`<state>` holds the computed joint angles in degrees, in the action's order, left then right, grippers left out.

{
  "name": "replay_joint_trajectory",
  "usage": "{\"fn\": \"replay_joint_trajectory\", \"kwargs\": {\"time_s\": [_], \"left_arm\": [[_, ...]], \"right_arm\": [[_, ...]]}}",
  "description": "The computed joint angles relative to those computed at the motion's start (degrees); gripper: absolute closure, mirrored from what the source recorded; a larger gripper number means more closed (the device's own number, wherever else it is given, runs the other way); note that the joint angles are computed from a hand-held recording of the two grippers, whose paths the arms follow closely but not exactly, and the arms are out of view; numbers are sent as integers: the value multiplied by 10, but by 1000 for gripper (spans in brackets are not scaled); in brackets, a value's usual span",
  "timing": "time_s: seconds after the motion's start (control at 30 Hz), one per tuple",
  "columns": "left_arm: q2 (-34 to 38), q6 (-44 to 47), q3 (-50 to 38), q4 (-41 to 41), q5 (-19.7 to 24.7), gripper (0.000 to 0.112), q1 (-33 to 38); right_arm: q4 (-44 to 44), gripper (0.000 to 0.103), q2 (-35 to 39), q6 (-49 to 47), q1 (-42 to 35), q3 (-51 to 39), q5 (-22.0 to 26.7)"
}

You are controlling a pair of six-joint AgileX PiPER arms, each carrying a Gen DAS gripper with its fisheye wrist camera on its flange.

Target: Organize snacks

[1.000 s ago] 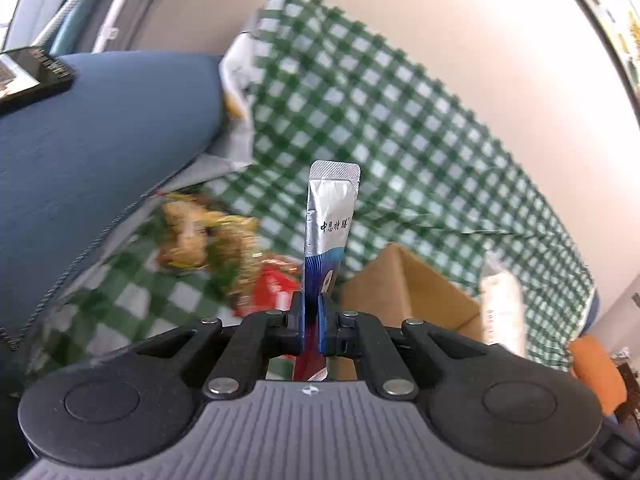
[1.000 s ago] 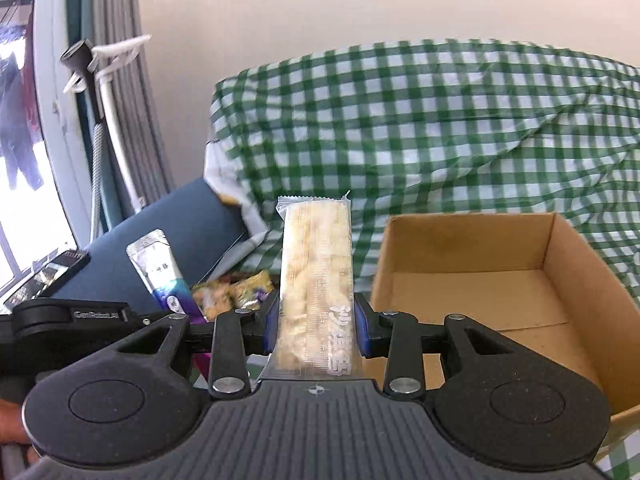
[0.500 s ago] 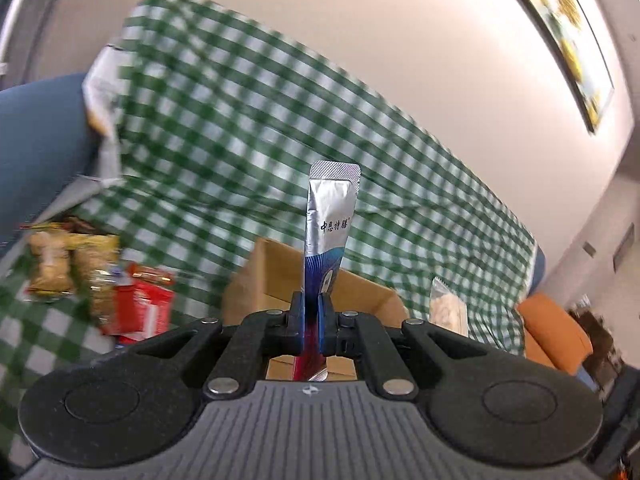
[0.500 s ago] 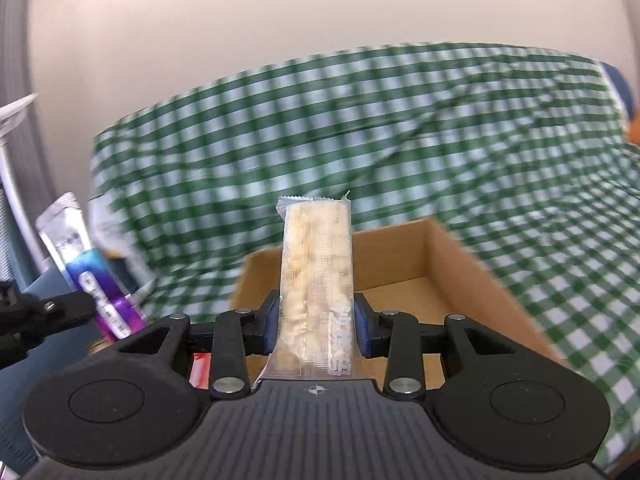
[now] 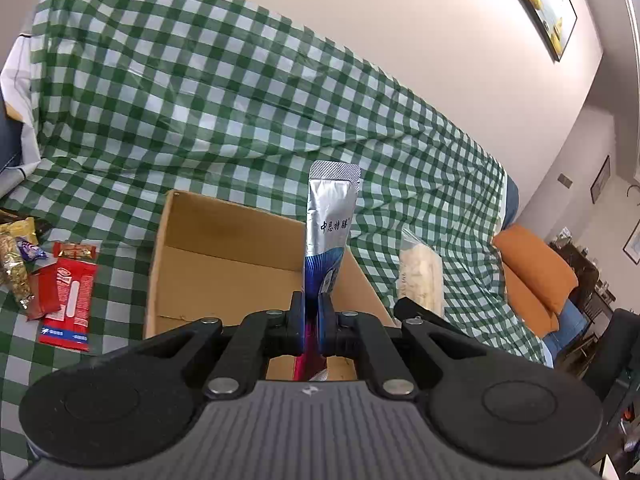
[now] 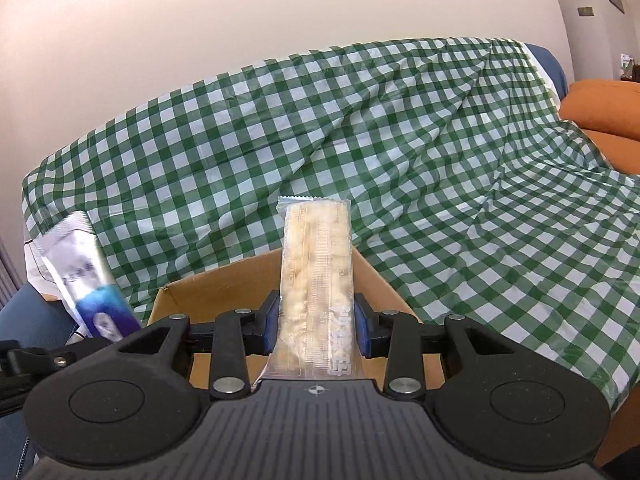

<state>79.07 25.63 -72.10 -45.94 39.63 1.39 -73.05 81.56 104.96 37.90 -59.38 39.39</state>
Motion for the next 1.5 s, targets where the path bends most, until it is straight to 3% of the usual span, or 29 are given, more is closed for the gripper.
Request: {"fn": "replay_joint_trajectory", "kwargs": {"time_s": [0.47, 0.53, 0.6, 0.73, 0.77, 0.87, 0.93, 1.0, 1.13, 1.23, 1.3, 1.37, 1.5], "left_arm": [[27, -48, -50, 53, 27, 105, -12], [28, -56, -51, 59, 25, 97, -9], [24, -44, -42, 48, 20, 87, -1], [11, -10, -17, 29, 17, 86, 21], [4, 9, -3, 20, 11, 82, 28], [-29, 56, 51, 13, -30, 54, 48], [-57, 136, 97, -27, -62, 49, 68], [-74, 235, 132, -76, -65, 49, 103], [-73, 416, 172, -176, -11, 49, 196], [-35, 499, 171, -205, 37, 53, 268], [4, 520, 152, -201, 61, 83, 309], [46, 538, 132, -211, 79, 99, 354], [119, 461, 85, -233, 108, 103, 418]], "right_arm": [[20, 64, 0, -23, 10, -14, 16], [32, 62, 3, -41, 10, -25, 18], [50, 39, 8, -64, 6, -34, 19], [58, 37, 15, -80, 3, -36, 14], [59, 37, 19, -81, 4, -38, 13], [60, 37, 23, -87, 4, -37, 9], [57, 37, 28, -87, 9, -38, 13], [55, 37, 34, -86, 15, -39, 20], [42, 36, 35, -65, 24, -31, 21], [10, 28, 39, -29, 35, -23, 26], [-14, 25, 43, -7, 45, -19, 33], [-28, 23, 47, 4, 53, -17, 38], [-48, 23, 64, 19, 70, -18, 70]]}}
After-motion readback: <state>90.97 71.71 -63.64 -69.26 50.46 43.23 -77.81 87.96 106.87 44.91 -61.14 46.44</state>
